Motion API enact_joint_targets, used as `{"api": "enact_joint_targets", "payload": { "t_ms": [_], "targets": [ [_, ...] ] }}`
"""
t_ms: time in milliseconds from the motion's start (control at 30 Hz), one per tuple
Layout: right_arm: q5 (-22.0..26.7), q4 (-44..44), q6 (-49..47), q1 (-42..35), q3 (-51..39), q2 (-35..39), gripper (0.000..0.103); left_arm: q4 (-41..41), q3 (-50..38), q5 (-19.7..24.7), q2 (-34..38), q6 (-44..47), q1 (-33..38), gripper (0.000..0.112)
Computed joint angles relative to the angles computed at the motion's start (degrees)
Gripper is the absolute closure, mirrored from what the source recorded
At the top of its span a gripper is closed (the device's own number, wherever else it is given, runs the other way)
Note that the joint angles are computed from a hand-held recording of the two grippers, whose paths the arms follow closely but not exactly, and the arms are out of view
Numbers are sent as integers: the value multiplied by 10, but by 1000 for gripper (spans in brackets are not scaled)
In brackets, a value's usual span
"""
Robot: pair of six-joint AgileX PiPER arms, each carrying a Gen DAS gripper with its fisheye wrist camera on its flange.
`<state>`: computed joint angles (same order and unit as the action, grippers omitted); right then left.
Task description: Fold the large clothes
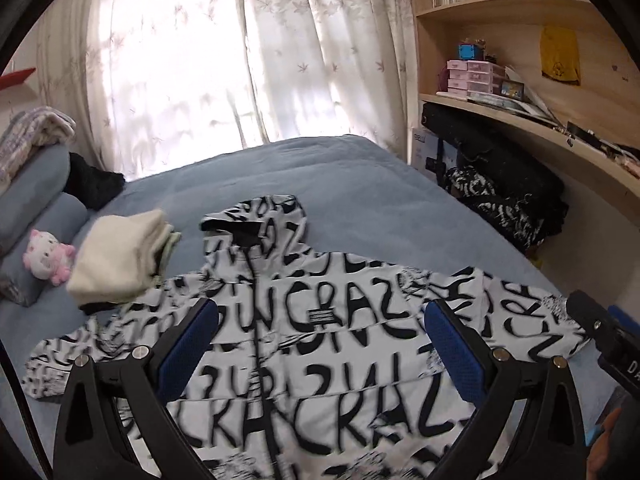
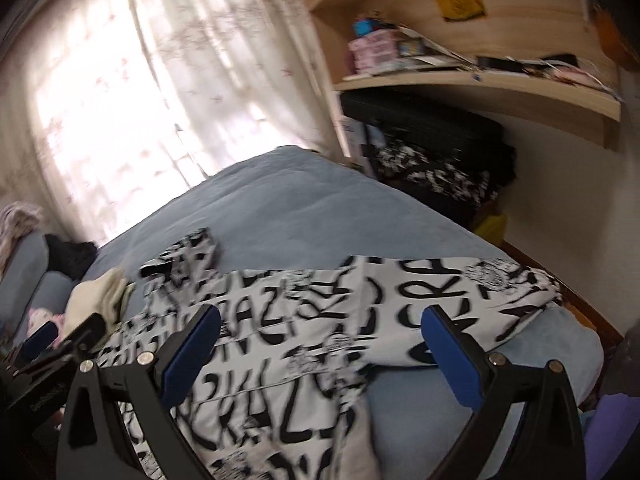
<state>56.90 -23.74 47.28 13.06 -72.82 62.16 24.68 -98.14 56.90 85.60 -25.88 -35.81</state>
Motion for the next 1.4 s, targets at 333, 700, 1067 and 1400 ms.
{"api": "enact_joint_targets", "payload": {
  "t_ms": [333,700,1067,1400],
  "targets": [
    [-59,151,-122,-233,78,40,2,-85,-25,-49,125,-14,11,10],
    [-95,385,-288,-510,167,87,2,-103,-66,-35,231,-17,0,10],
    [-135,419,-259,-541,142,189,62,-148,-97,-25,261,18,5,10],
    [-153,284,-237,-374,45,112,93,-87,11,-98,149,-14,46,10]
  ]
}}
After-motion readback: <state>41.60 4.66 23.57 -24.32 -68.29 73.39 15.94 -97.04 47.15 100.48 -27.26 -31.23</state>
